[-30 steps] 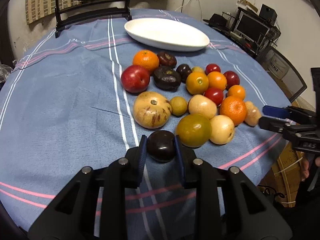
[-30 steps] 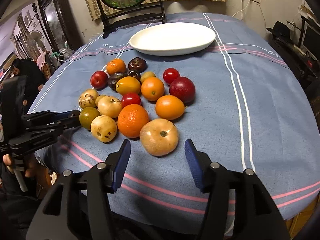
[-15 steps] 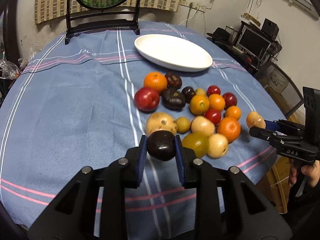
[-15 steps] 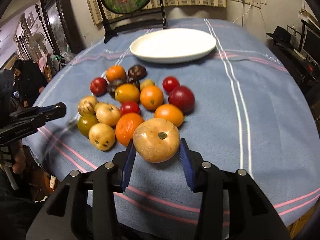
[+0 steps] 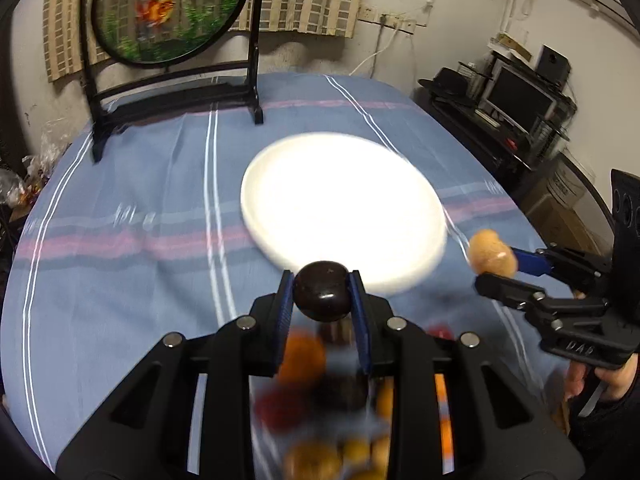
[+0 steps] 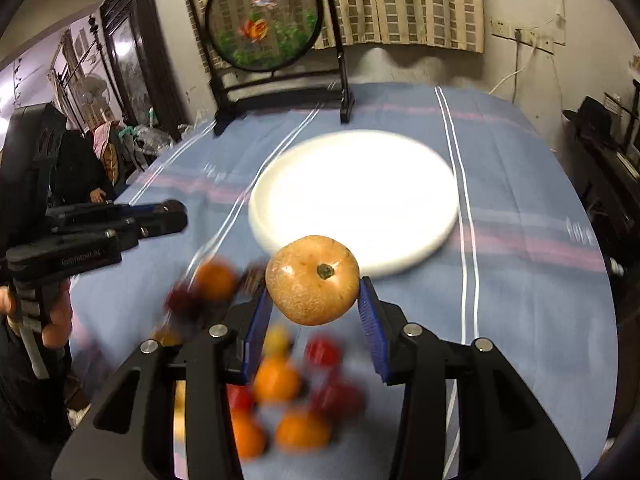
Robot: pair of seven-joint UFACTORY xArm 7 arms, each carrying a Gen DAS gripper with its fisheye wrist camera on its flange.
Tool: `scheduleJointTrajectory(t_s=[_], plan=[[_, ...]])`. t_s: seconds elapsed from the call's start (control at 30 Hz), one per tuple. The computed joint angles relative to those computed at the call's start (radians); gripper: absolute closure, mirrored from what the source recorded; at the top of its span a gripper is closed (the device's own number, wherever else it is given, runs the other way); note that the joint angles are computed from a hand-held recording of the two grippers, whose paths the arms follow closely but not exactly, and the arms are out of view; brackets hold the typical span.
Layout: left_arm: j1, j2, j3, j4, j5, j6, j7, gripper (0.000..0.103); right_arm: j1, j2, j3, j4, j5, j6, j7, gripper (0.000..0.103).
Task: Organize fruits
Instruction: 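Carry the tan fruit and the dark plum in both tools over the white plate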
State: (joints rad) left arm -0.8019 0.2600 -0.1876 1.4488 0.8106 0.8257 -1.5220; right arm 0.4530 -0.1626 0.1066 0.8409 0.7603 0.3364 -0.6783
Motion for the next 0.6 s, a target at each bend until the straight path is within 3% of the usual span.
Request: scheduleJointTrajectory(t_s=[0.07,0.2,0.3,0.47,0.53,0.57,0.6], plan=[[0.04,0.088,0.023,0.115,-0.046,-0.003,0.087,0.075,-0.026,0.159,0.009,0.165,-0.073,0.021,0.061,0.059],[0.095,0.308,0.062,0.386,-0.191,0.017,0.27,0.075,-0.037,0.438,0.008,0.454,-0.355,0.061,0.277,0.059],[0.12,0.439,0.078,0.554,-0.286,0.039,0.361,0.075,-0.045,0.581,0.008,0.621,-0.449,0.141,0.352,0.059],[0.126,0.549,0.118,0.684,-0.39,0.04,0.426,0.074,-0.091,0.664,0.056,0.711,-0.52,0.173,0.387,0.058],[0.117,0.568,0.141,0.708,-0.417,0.036,0.435,0.051,-0.091,0.687,0.056,0.737,-0.566,0.189,0.416,0.058],[0.107,0.561,0.16,0.697,-0.421,0.022,0.425,0.031,-0.09,0.685,0.054,0.73,-0.585,0.182,0.433,0.057],[0.09,0.542,0.186,0.667,-0.414,0.003,0.404,0.029,-0.085,0.681,0.047,0.722,-0.607,0.173,0.455,0.056]])
